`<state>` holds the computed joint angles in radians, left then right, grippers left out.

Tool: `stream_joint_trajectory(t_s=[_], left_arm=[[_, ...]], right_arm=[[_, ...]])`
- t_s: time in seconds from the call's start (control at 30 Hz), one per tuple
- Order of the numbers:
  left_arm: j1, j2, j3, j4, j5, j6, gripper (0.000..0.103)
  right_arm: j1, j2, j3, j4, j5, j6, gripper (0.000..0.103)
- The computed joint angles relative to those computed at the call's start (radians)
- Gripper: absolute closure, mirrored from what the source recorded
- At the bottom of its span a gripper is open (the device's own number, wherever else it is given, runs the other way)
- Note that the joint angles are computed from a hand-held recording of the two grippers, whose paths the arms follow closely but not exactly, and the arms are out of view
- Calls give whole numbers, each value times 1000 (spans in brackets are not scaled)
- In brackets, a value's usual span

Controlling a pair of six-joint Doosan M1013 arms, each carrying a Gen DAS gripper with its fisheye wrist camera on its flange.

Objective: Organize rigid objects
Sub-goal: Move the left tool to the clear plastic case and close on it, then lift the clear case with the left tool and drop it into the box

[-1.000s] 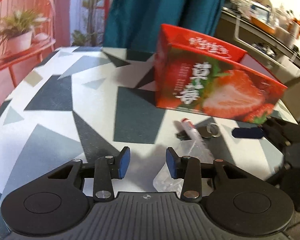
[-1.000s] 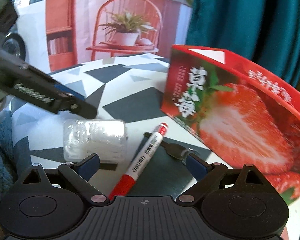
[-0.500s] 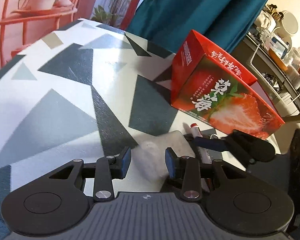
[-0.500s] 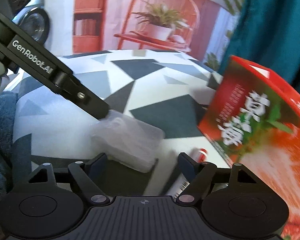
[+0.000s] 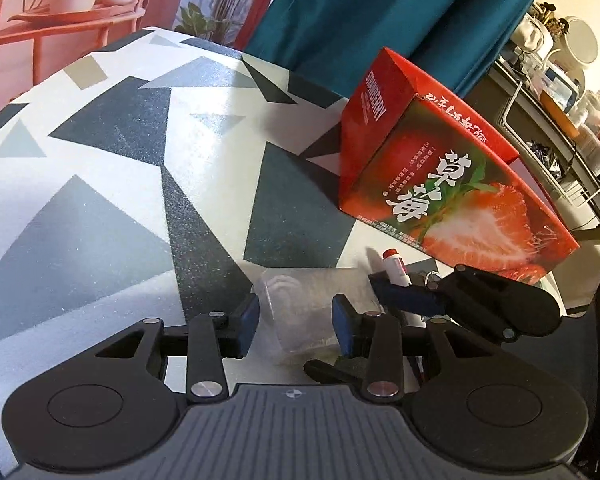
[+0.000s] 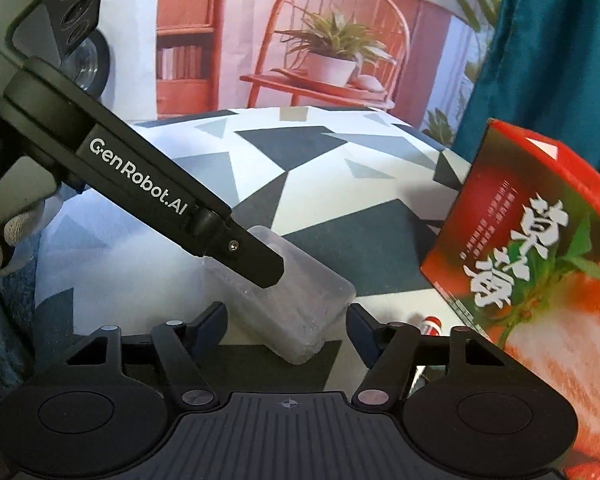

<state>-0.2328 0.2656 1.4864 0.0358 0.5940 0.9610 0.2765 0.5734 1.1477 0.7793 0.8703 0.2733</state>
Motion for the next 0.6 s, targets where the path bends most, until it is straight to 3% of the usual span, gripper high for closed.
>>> stream_joint_trajectory(t_s=[0.23,0.6], left_arm=[[-22,3,-9,10,11,67,61],[-66,-8,-43,126,11,41,61]], right_arm=[[-24,-29,59,64,-29,99,47],[-50,-85,128,167,-116,8,47]])
